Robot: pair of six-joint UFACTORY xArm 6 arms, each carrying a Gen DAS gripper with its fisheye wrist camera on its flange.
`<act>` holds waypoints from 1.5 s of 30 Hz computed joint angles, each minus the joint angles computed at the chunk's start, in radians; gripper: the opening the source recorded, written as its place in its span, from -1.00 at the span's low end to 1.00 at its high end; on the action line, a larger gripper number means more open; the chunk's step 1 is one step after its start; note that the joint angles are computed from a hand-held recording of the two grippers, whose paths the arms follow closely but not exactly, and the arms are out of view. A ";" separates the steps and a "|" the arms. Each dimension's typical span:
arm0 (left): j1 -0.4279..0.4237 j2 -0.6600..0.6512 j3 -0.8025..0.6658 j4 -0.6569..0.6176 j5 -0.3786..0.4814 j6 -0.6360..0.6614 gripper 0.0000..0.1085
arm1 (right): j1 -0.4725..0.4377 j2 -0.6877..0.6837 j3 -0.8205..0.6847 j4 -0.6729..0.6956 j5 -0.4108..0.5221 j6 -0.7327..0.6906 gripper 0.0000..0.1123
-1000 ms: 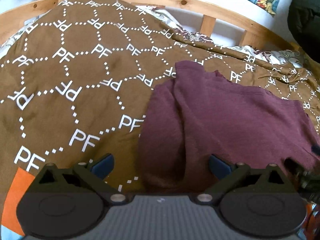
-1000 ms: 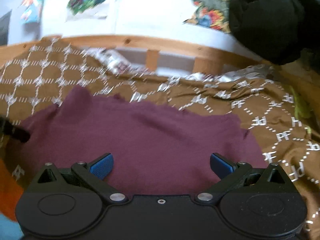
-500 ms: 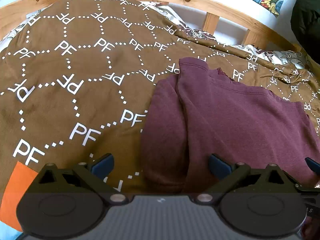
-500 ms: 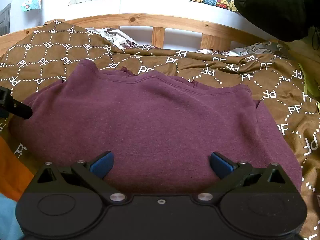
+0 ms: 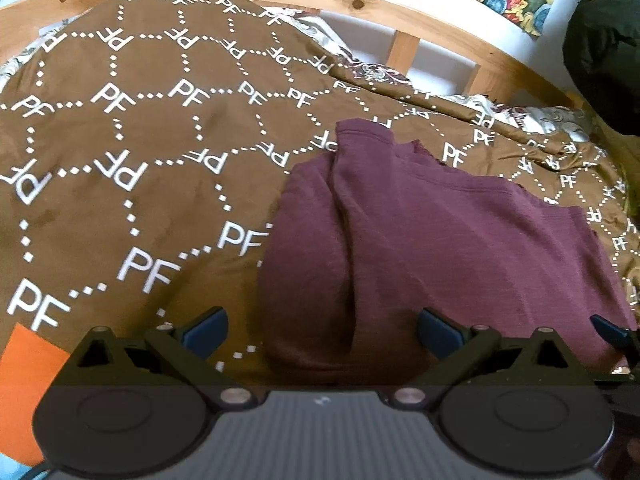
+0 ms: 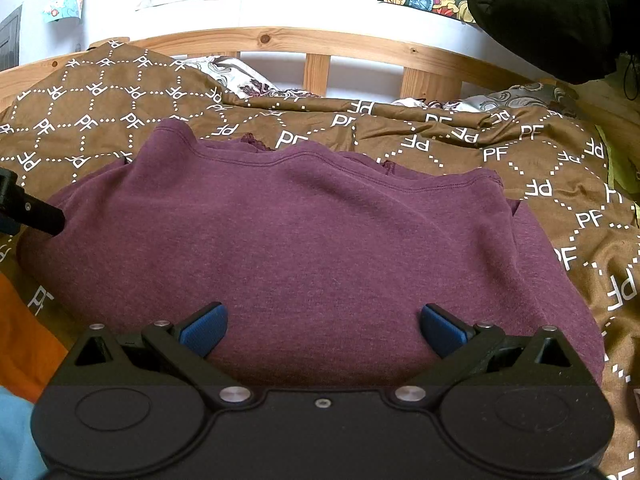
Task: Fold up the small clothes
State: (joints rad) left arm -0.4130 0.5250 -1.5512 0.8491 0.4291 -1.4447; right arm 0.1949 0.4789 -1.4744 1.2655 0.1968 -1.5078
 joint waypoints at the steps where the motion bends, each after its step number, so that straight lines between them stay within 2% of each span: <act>1: 0.003 0.003 0.001 -0.006 -0.017 0.005 0.89 | 0.000 0.000 0.000 0.001 0.000 -0.002 0.83; 7: 0.014 0.036 -0.022 -0.089 -0.040 0.055 0.89 | 0.000 0.000 0.000 0.003 0.000 -0.003 0.83; 30: 0.012 0.061 -0.048 -0.129 -0.028 0.091 0.89 | 0.000 0.003 -0.002 0.016 0.002 -0.014 0.83; 40: 0.021 0.074 -0.059 -0.193 -0.065 0.109 0.88 | -0.004 0.006 -0.004 0.012 0.007 -0.011 0.83; 42: 0.026 0.069 -0.050 -0.181 -0.079 0.060 0.83 | -0.004 0.006 -0.003 0.010 0.007 -0.010 0.83; 44: 0.028 0.063 -0.045 -0.177 -0.077 0.032 0.67 | -0.005 0.006 -0.004 0.007 0.008 -0.008 0.83; 45: 0.027 0.060 -0.044 -0.181 -0.075 0.032 0.51 | -0.004 0.007 -0.005 0.003 0.008 -0.002 0.83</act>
State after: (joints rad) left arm -0.3855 0.5854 -1.5950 0.6681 0.3543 -1.4126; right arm 0.1913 0.4859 -1.4790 1.2684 0.2045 -1.5101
